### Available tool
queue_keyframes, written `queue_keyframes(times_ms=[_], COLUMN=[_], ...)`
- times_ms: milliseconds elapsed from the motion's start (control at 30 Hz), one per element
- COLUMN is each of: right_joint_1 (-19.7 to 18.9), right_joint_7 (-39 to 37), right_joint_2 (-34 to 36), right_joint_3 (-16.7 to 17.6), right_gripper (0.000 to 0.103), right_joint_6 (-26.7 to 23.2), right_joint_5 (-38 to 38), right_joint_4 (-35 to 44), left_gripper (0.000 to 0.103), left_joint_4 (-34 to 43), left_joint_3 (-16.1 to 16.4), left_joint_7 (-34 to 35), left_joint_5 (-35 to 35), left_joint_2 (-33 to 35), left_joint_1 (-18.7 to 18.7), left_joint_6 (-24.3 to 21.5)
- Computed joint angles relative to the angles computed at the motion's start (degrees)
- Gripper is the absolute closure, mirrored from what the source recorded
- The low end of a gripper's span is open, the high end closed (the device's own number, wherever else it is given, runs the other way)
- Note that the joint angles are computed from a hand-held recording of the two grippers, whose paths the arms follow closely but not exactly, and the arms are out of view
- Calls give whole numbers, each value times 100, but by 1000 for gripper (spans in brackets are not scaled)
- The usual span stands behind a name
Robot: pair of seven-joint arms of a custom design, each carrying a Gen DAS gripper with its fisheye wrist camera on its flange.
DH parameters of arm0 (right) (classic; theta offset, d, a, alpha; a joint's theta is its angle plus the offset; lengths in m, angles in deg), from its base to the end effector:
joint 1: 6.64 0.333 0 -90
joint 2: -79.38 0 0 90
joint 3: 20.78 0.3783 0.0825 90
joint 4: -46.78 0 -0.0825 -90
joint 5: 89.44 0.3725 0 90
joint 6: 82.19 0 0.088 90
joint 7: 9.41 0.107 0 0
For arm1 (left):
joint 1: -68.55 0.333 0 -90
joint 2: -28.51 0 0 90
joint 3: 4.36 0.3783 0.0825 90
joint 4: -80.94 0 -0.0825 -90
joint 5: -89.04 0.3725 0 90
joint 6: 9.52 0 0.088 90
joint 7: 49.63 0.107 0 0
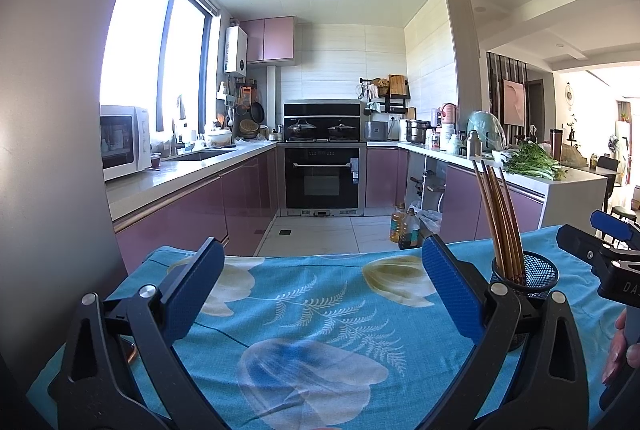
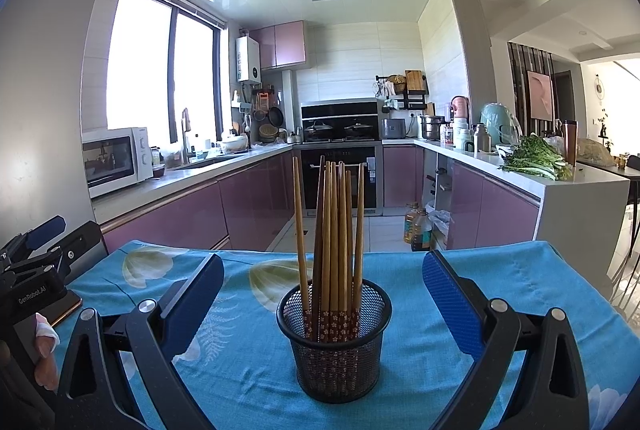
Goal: Organize utensils
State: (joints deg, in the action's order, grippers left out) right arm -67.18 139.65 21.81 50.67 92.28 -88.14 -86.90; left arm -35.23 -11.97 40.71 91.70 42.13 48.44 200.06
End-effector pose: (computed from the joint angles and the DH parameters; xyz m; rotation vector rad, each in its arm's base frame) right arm 0.4307 0.2877 0.5651 -1.0658 1.7051 -1.2665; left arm 0.5583 -0.2890 0.5751 -1.0068 1.7356 -1.4455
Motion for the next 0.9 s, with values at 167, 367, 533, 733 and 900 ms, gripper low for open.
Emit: queue_keyframes(times_ms=[167,367,533,733,900], right_joint_1=[-4,1,3,3,4], right_joint_7=[4,24,22,27,30], right_joint_2=[2,-4,-7,-2,-8], right_joint_3=[3,-2,-4,-2,-2], right_gripper=[7,7,7,7,7], right_joint_6=[6,12,-14,-14,-25], right_joint_5=[-12,-8,-18,-21,-24], right_joint_4=[2,-8,0,0,-1], left_gripper=[6,6,6,6,6], left_joint_4=[-9,-14,-11,-12,-11], left_joint_3=[12,14,4,-1,127], left_joint_7=[22,39,25,27,395], left_joint_5=[-29,-52,-33,-24,-324], left_joint_2=[-7,-6,-7,-5,13], left_joint_1=[-23,-33,-18,-13,-209], left_joint_6=[7,14,14,18,87])
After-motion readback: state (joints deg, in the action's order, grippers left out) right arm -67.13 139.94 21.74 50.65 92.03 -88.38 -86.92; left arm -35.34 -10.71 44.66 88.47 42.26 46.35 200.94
